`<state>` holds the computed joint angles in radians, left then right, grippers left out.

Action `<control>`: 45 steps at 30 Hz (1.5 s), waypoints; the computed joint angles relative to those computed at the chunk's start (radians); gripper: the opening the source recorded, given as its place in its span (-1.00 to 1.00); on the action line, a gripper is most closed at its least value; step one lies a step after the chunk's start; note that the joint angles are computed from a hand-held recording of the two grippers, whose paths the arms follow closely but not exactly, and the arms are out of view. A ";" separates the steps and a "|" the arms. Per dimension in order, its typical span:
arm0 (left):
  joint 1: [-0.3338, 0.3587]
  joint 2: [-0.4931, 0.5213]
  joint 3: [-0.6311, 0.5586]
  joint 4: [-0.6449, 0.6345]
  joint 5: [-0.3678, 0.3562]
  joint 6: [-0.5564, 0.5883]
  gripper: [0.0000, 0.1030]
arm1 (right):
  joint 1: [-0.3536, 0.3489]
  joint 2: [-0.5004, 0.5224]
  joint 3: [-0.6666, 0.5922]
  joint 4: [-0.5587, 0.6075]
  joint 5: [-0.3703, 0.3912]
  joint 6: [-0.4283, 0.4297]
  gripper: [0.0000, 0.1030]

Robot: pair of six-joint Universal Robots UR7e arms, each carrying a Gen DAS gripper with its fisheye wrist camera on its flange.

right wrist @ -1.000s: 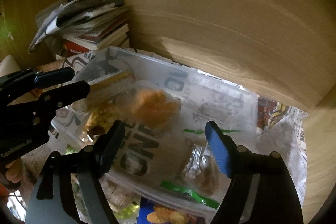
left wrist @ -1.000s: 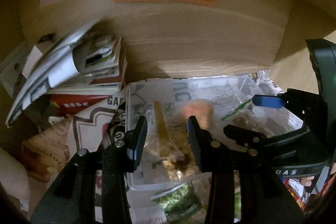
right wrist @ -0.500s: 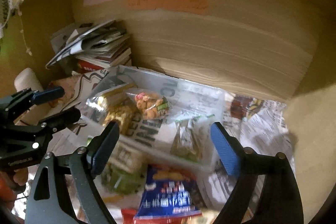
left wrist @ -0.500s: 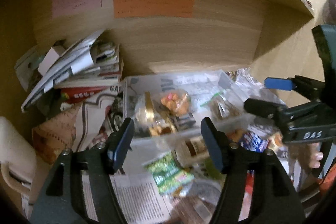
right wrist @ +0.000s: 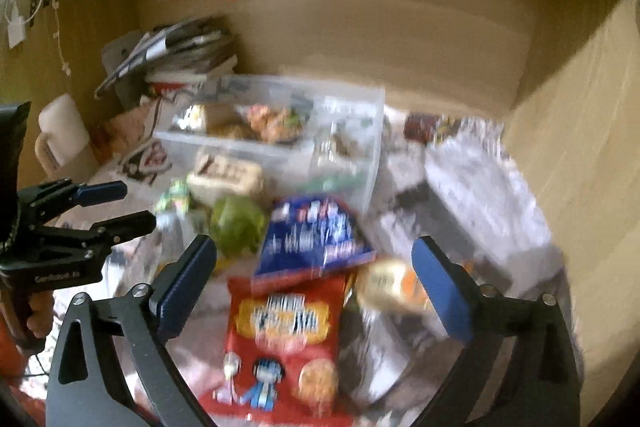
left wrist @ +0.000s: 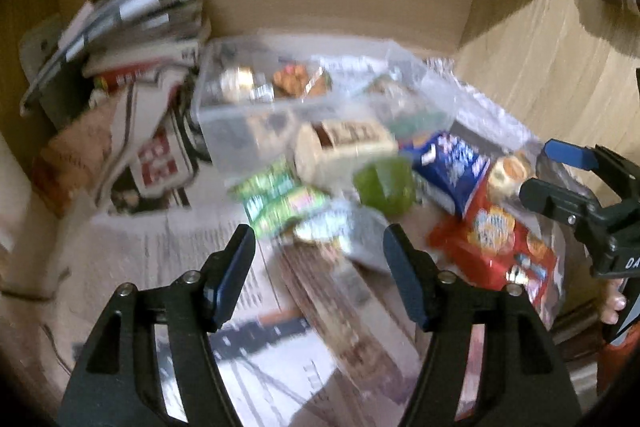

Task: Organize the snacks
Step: 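Grasp a second wafer roll with the left gripper while the right grasps the red snack bag, then carry both packs into the clear box and open both grippers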

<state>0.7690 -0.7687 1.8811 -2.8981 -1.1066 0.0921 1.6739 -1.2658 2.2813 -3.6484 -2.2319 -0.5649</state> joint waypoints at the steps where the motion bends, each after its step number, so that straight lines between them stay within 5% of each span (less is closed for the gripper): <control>1: 0.001 -0.001 0.011 0.001 -0.002 -0.009 0.29 | -0.007 0.000 0.013 0.000 0.002 0.014 0.90; 19: 0.003 -0.017 0.103 -0.051 0.021 -0.027 0.29 | -0.085 0.046 0.083 0.023 0.063 0.134 0.85; 24: 0.003 -0.009 0.104 -0.068 0.060 -0.020 0.22 | -0.086 0.055 0.080 0.001 0.060 0.111 0.47; 27: -0.003 0.008 0.104 -0.100 0.069 0.004 -0.12 | -0.081 0.069 0.078 -0.024 0.052 0.089 0.26; 45: -0.036 -0.068 0.143 -0.181 0.065 0.028 -0.12 | -0.043 -0.029 0.132 -0.070 0.064 0.057 0.25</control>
